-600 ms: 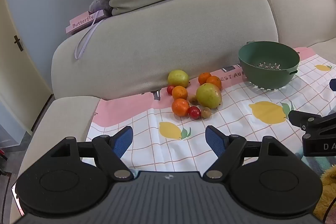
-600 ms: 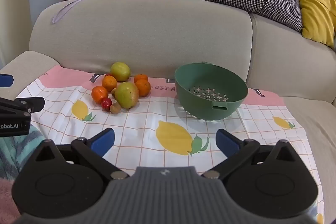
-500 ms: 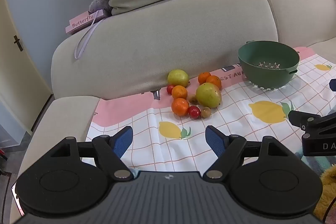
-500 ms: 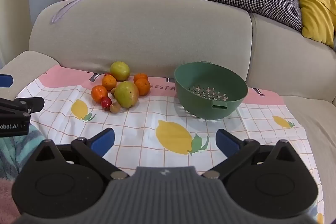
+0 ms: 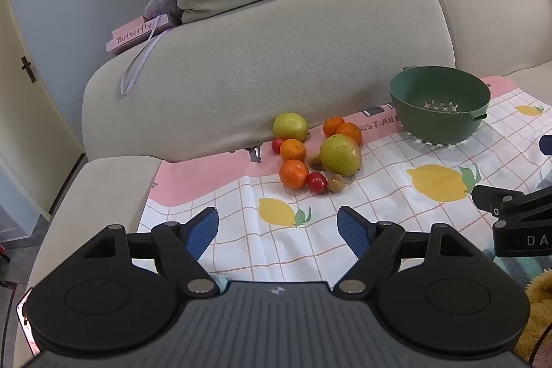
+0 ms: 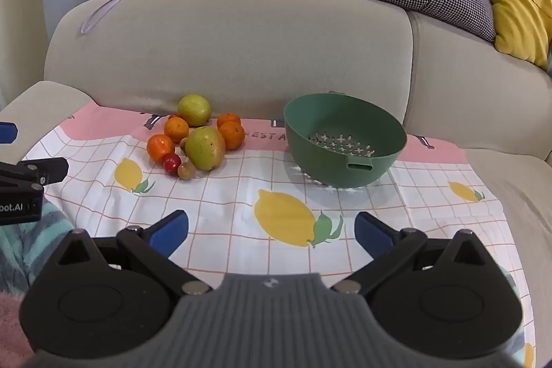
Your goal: Organize fruits
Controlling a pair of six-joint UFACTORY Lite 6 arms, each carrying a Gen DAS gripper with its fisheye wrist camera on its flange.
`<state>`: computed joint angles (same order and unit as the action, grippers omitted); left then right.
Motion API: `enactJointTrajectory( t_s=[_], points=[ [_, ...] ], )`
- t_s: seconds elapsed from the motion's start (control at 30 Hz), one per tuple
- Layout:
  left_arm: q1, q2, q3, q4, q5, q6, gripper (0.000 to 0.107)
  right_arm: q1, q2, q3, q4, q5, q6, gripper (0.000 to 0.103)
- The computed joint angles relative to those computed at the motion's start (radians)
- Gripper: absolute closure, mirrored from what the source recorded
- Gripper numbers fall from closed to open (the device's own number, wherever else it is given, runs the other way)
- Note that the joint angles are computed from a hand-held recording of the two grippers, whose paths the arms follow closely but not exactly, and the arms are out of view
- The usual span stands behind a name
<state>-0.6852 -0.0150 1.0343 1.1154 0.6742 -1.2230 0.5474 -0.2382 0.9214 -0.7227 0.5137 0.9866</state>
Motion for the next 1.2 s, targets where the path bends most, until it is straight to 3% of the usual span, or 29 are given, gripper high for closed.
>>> enactJointTrajectory(
  t_s=[0.53, 0.77, 0.93, 1.03, 1.2],
  points=[
    [-0.012, 0.016, -0.006, 0.015, -0.008, -0.041, 0.015, -0.005, 0.021, 0.005, 0.029, -0.006, -0.021, 0.004],
    [0.03, 0.009, -0.022, 0.025, -0.078, -0.053, 0.017, -0.018, 0.02, -0.01, 0.031, -0.037, 0.008, 0.004],
    [0.062, 0.012, -0.012, -0.021, -0.133, -0.004, 0.019, -0.036, 0.042, -0.002, 0.095, -0.067, -0.028, 0.012],
    [0.086, 0.017, -0.008, -0.045, -0.175, 0.044, 0.026, -0.039, 0.064, 0.01, 0.102, -0.078, -0.033, 0.014],
    [0.127, 0.053, 0.019, -0.054, -0.21, 0.093, 0.045, -0.053, 0.109, 0.03, 0.172, -0.135, -0.148, 0.031]
  ],
)
